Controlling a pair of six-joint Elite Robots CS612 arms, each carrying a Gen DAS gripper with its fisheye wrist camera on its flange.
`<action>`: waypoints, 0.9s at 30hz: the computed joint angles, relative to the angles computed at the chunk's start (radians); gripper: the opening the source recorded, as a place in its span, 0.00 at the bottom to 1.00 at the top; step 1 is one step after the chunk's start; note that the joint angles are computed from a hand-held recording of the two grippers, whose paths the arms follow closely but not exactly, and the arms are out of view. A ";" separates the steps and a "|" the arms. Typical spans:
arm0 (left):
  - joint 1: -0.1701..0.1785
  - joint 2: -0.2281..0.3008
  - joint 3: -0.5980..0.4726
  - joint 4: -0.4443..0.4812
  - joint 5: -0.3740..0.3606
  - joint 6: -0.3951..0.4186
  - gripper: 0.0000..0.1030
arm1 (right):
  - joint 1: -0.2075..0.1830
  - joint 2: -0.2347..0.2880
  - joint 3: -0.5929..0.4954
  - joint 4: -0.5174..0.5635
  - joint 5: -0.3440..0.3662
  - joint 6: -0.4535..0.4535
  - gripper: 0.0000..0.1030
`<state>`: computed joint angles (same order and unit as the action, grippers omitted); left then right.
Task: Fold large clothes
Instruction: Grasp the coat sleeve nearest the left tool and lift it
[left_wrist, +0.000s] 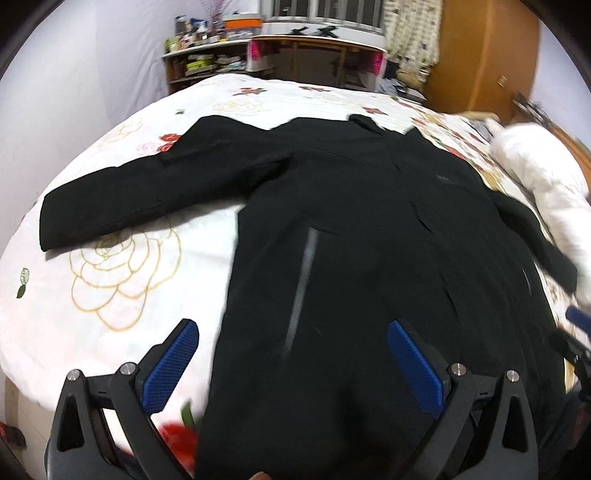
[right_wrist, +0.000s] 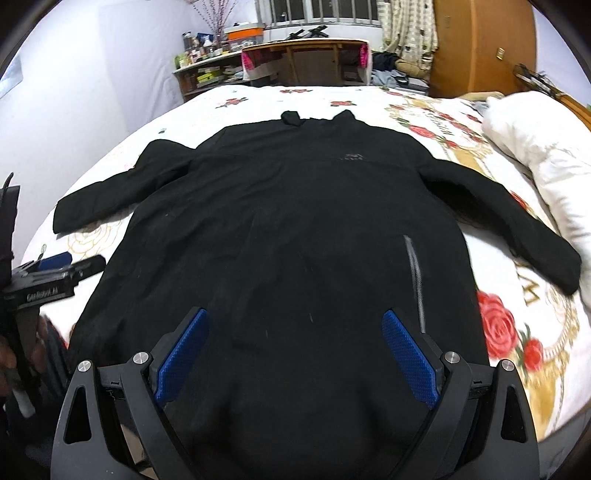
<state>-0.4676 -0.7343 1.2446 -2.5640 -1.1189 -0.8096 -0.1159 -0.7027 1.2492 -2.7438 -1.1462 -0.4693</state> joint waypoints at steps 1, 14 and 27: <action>0.013 0.005 -0.005 -0.005 -0.013 -0.019 1.00 | 0.003 0.006 -0.011 0.006 0.002 -0.002 0.92; 0.131 0.046 -0.023 -0.041 0.038 -0.227 0.99 | 0.057 0.149 -0.272 0.108 0.002 -0.031 0.92; 0.188 0.069 -0.021 0.011 0.055 -0.490 0.87 | 0.075 0.236 -0.421 0.199 -0.052 -0.030 0.92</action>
